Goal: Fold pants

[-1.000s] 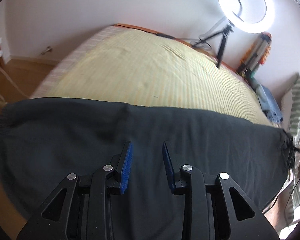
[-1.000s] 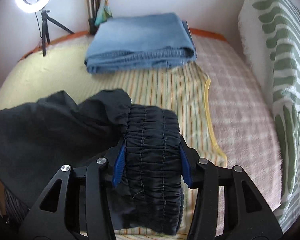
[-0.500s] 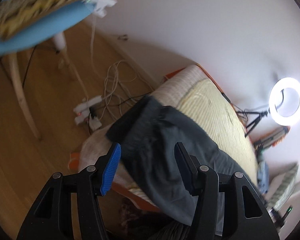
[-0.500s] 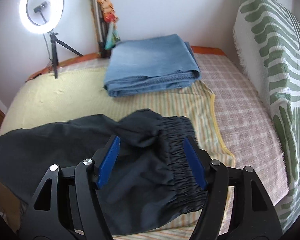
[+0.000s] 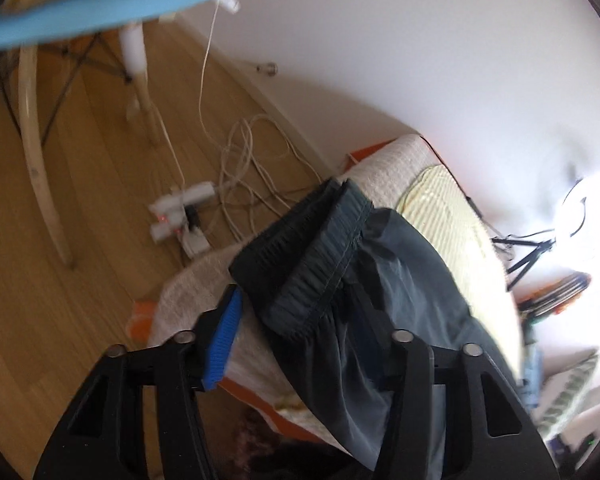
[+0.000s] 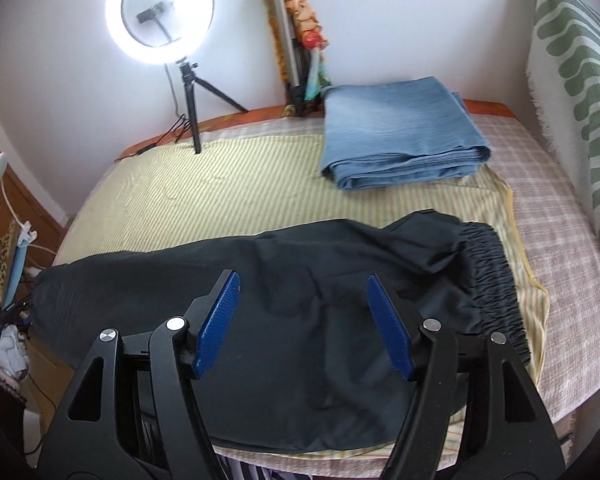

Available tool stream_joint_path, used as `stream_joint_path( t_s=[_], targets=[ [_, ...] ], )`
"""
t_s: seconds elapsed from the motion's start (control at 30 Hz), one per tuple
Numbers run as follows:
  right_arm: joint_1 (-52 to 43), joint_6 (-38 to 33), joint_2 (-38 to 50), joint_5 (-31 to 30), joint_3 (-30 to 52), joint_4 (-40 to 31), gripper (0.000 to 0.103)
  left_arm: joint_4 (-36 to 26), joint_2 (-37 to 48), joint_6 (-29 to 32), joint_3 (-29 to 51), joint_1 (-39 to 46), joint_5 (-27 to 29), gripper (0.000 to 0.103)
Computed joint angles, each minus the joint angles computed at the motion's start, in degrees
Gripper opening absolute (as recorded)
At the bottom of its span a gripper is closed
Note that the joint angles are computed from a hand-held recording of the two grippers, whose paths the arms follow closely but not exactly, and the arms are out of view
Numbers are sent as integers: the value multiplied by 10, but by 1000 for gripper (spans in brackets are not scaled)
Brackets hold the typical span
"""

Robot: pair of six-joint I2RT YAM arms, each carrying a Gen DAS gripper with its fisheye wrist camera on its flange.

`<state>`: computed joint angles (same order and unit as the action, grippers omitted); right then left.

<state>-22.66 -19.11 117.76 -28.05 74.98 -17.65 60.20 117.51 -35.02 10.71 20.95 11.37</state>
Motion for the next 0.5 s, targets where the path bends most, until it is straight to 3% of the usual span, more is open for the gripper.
stream_joint_path(
  t_s=[0.2, 0.4, 0.5],
  targets=[
    [22, 10, -9, 1, -11, -4, 69, 9, -3, 41, 0, -56, -81, 43],
    [43, 11, -15, 9, -20, -6, 69, 72, 63, 31, 10, -20, -48, 43],
    [53, 14, -18, 10, -30, -3, 69, 53, 55, 39, 16, -34, -77, 34]
  ],
)
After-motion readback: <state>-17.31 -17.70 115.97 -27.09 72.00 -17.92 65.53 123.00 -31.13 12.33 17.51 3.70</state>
